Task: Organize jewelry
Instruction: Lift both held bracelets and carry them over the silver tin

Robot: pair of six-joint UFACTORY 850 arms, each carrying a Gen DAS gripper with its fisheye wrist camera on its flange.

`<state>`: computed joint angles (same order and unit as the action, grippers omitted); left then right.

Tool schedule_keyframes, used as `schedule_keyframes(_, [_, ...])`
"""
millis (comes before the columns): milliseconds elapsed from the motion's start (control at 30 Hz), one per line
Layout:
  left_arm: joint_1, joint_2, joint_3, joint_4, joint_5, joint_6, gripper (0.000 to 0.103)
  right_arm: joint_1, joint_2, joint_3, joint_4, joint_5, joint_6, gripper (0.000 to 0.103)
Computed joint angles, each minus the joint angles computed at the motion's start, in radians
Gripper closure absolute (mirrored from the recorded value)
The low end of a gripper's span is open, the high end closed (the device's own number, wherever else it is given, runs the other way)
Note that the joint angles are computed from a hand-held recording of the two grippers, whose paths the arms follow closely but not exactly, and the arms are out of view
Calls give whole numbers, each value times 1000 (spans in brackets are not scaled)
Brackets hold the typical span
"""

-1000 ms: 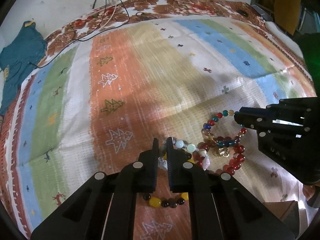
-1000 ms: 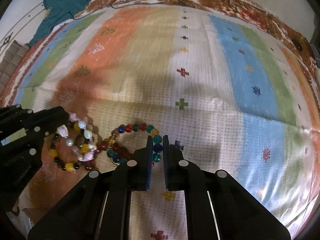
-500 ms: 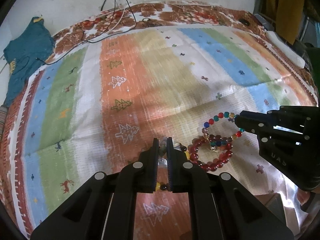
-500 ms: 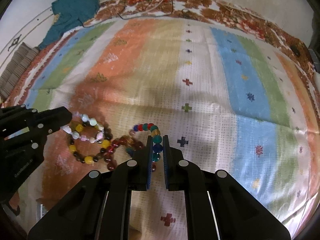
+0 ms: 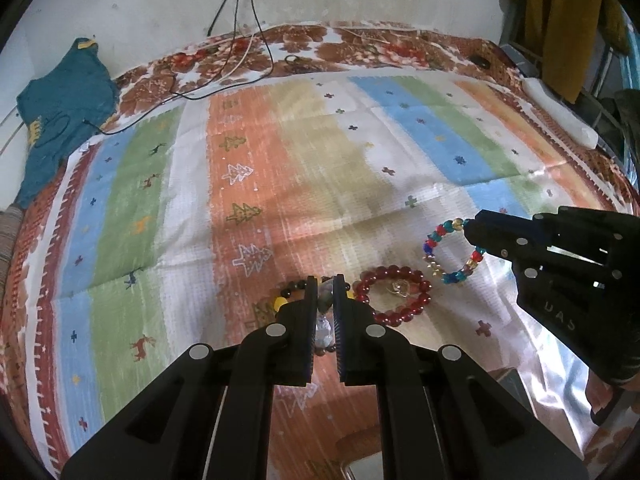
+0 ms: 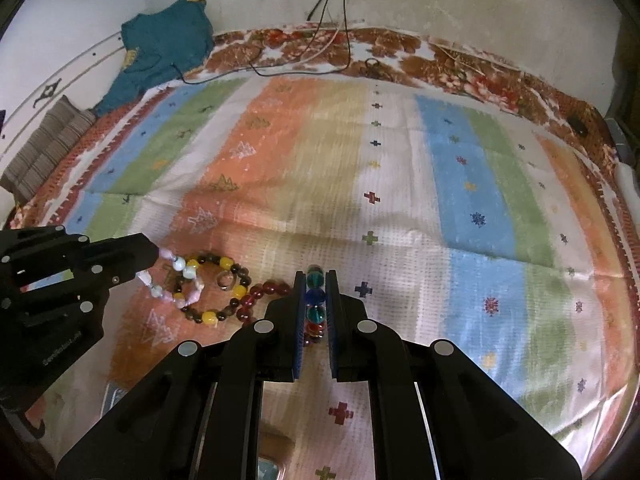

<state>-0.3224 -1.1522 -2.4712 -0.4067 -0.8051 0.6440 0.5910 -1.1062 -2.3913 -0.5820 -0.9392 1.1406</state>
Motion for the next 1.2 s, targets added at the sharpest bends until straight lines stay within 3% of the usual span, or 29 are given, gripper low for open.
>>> schedule_keyframes(533, [20,234,350,-183,134,127,96,62,112,159,-180,39,151,93])
schedule_keyframes(633, [26,280,419,-290,153,233,96,73,127,179,-208,41,175,93])
schedule_keyframes(1200, [34,438,640,-445,223,408,96,131,206,290,-339,36,303,93])
